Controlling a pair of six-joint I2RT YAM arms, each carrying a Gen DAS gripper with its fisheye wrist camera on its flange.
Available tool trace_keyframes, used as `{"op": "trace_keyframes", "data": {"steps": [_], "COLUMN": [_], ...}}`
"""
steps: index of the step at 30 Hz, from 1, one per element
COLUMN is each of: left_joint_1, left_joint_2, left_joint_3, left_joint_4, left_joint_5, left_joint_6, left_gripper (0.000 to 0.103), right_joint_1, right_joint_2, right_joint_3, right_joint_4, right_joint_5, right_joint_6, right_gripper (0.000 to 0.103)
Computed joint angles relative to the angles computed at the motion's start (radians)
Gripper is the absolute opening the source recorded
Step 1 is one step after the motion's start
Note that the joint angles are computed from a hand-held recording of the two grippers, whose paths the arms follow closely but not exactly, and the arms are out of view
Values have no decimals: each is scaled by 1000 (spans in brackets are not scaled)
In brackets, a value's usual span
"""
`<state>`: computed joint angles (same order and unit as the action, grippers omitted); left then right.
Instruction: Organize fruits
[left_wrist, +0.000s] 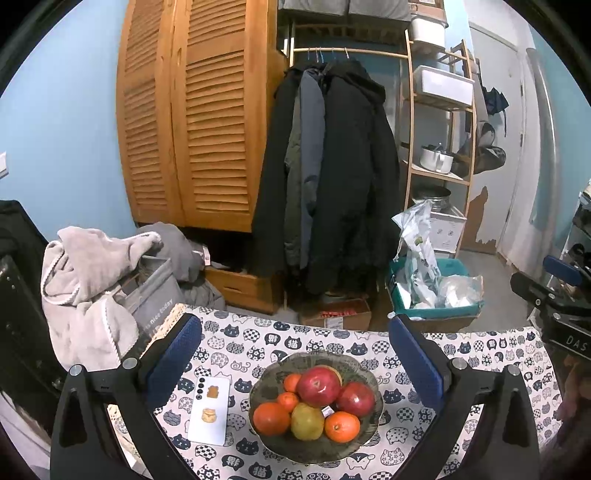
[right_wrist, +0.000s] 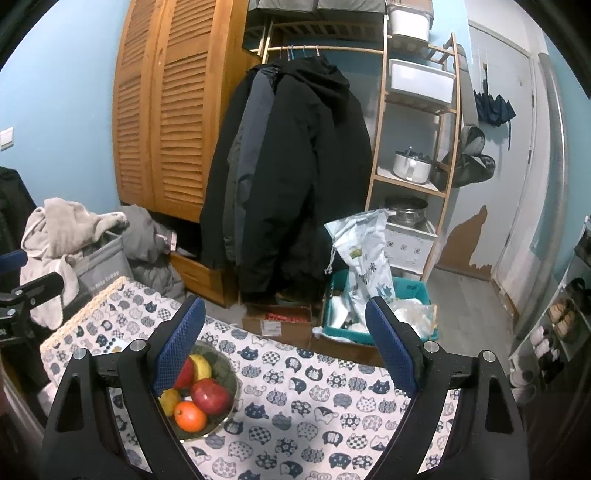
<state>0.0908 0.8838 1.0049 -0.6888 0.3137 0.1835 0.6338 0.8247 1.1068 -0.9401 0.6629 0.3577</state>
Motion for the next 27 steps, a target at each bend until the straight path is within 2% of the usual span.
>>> {"op": "trace_keyframes", "data": {"steps": [27], "left_joint_1": [-27], "left_joint_2": [-3], "left_joint_3": [20], "left_joint_4": [-21], "left_joint_5": [-18], "left_joint_6": [-14], "left_gripper": [102], "right_joint_1": [7], "right_joint_2": [3], "right_joint_3": [6], "right_joint_4": [-6], "right_joint_5": [8], "right_joint_6": [7], "right_gripper": [87]}}
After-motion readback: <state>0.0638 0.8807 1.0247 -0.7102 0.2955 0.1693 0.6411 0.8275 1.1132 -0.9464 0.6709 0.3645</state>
